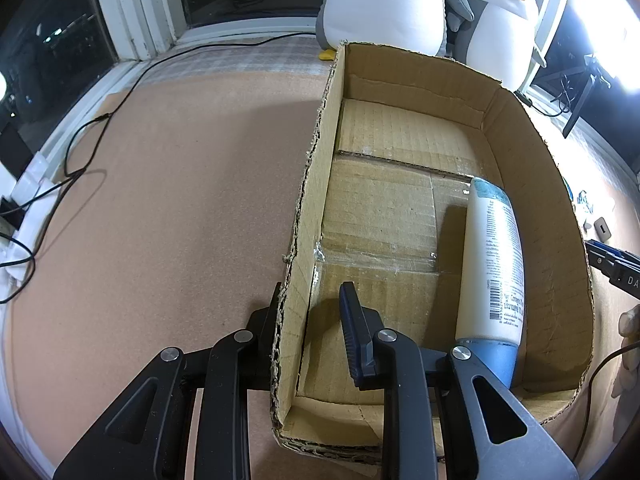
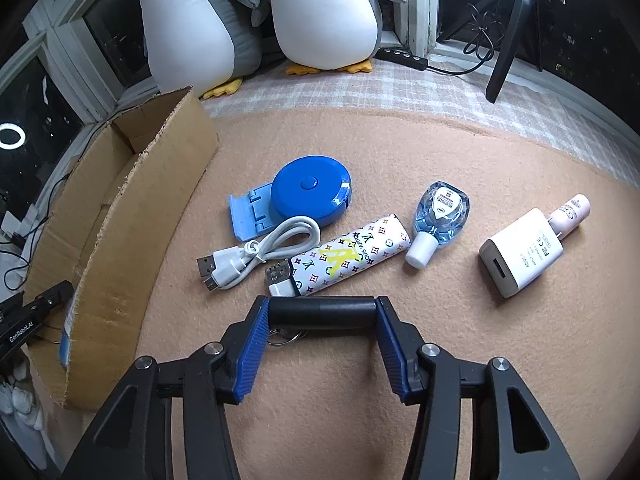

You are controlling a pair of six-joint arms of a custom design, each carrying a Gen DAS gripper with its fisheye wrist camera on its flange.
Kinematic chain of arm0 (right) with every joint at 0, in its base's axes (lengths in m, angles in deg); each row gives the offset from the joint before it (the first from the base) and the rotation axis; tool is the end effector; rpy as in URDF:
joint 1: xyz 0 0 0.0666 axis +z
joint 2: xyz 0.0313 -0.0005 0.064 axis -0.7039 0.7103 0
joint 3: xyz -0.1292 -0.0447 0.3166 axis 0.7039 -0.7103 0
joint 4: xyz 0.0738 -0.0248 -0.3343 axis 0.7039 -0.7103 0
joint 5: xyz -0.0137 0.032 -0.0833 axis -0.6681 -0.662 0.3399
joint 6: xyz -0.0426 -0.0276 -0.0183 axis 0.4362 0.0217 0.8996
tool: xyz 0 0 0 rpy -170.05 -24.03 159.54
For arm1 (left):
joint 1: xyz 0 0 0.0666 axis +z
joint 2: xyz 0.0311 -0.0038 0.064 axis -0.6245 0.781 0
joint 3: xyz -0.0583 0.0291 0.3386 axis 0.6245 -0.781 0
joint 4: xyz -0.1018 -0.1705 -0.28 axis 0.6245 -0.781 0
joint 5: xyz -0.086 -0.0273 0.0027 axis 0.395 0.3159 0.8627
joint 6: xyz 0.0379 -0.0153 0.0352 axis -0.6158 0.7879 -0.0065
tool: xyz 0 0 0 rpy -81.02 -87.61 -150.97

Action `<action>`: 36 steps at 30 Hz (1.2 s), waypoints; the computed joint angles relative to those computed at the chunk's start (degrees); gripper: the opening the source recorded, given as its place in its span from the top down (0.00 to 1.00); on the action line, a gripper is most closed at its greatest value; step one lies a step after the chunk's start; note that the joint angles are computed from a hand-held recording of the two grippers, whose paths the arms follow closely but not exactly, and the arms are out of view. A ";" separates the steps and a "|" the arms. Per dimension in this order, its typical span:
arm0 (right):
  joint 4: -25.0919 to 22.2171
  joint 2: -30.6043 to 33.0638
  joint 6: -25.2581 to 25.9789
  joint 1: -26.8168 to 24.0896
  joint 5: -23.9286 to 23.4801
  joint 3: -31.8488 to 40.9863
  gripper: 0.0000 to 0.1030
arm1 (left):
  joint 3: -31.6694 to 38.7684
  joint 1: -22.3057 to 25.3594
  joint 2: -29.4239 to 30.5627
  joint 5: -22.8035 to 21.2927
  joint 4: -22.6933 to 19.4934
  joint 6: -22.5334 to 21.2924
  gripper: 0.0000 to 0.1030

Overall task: Organize rigid objects
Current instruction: 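Lift the black cylinder with the right tool and carry it over the box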

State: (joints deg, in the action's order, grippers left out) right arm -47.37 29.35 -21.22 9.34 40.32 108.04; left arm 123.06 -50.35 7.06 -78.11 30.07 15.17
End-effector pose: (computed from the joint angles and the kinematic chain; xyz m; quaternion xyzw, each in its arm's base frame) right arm 0.2613 0.3359 0.3311 0.2490 0.9423 0.0139 0.2235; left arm 0.4065 -0.0916 0.3273 0.2661 0.9334 -0.0832 0.2258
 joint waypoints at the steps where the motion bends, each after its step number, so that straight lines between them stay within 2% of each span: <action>1: -0.02 0.00 0.08 0.01 0.03 0.02 0.54 | -0.04 0.02 -0.02 0.02 0.01 -0.02 0.77; 13: -1.77 -0.77 -1.43 1.16 2.34 0.61 0.54 | -0.09 0.06 -0.03 0.10 0.05 0.02 0.77; 20: -4.68 -0.26 -1.57 2.80 5.66 5.19 0.54 | -0.17 0.17 -0.10 0.30 0.01 0.11 0.77; 27: -6.06 3.06 2.59 3.56 8.44 13.72 0.54 | -0.23 0.48 -0.03 1.04 0.00 0.21 0.77; 36: -5.20 10.85 10.50 3.06 8.46 25.94 0.54 | -0.37 0.85 -0.09 1.73 0.03 -0.03 0.77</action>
State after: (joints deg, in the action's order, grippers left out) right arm -52.57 40.20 -10.72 12.40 48.78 133.98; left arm 122.69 -49.50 6.97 -76.39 30.10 15.14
